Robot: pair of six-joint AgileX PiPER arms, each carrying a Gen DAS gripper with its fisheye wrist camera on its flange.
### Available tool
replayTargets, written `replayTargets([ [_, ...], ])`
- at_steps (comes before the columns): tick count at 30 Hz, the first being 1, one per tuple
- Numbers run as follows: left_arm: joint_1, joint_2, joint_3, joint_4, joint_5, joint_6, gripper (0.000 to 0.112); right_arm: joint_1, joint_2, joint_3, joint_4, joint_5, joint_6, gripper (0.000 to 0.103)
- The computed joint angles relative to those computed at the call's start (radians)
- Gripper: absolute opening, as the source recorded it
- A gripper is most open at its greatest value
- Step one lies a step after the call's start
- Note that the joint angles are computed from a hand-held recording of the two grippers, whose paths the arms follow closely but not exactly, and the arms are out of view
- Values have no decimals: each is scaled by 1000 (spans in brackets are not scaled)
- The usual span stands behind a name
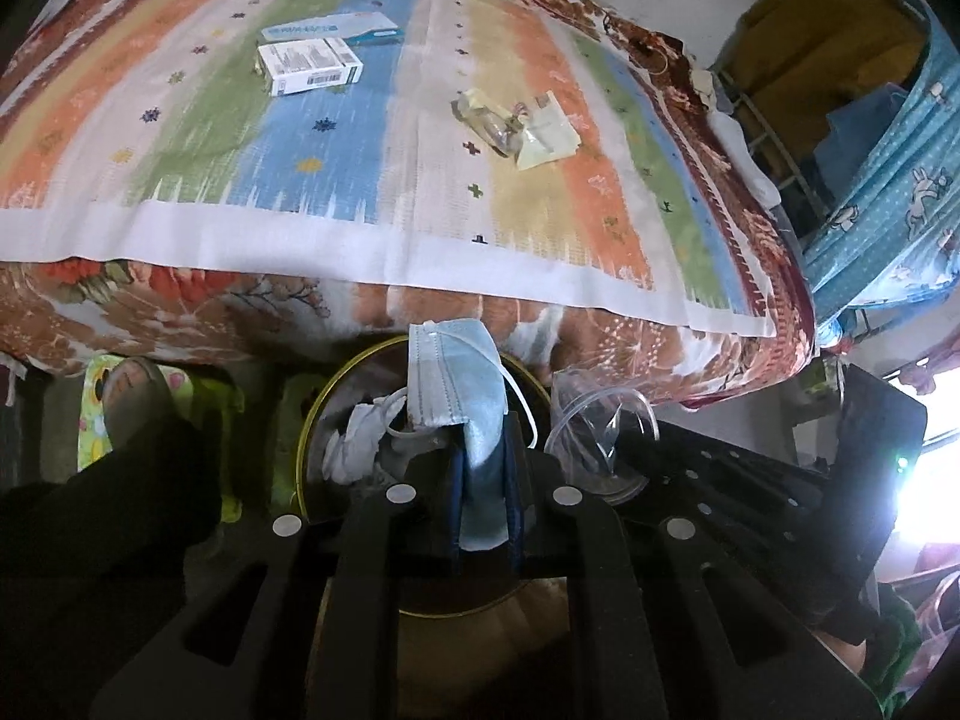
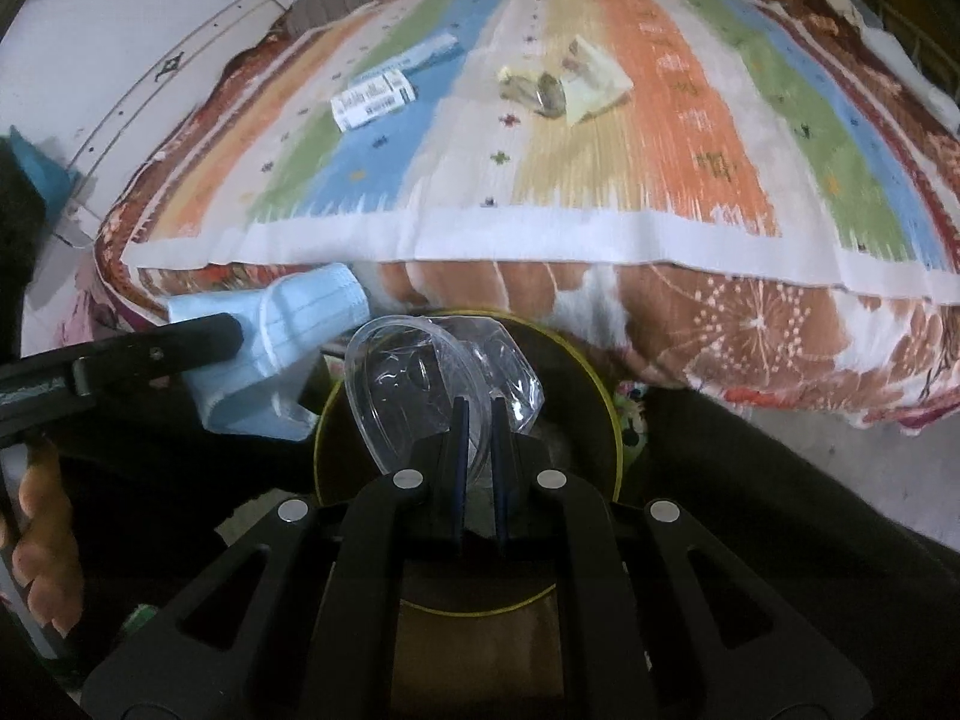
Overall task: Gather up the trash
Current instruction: 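Open both tools over the bin to drop the bag and mask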
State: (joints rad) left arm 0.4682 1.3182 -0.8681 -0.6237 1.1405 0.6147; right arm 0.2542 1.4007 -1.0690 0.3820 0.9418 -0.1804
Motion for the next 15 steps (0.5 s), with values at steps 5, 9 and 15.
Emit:
replayTargets([
  [5, -24, 27, -5, 24, 1, -34, 15, -2, 46, -3, 4, 27, 12, 8],
  [9, -38, 68, -8, 25, -4, -57, 38, -10, 76, -1, 25, 37, 16, 26],
  [15, 41, 64, -28, -24, 15, -49, 45, -8, 62, -6, 18, 16, 22, 41],
])
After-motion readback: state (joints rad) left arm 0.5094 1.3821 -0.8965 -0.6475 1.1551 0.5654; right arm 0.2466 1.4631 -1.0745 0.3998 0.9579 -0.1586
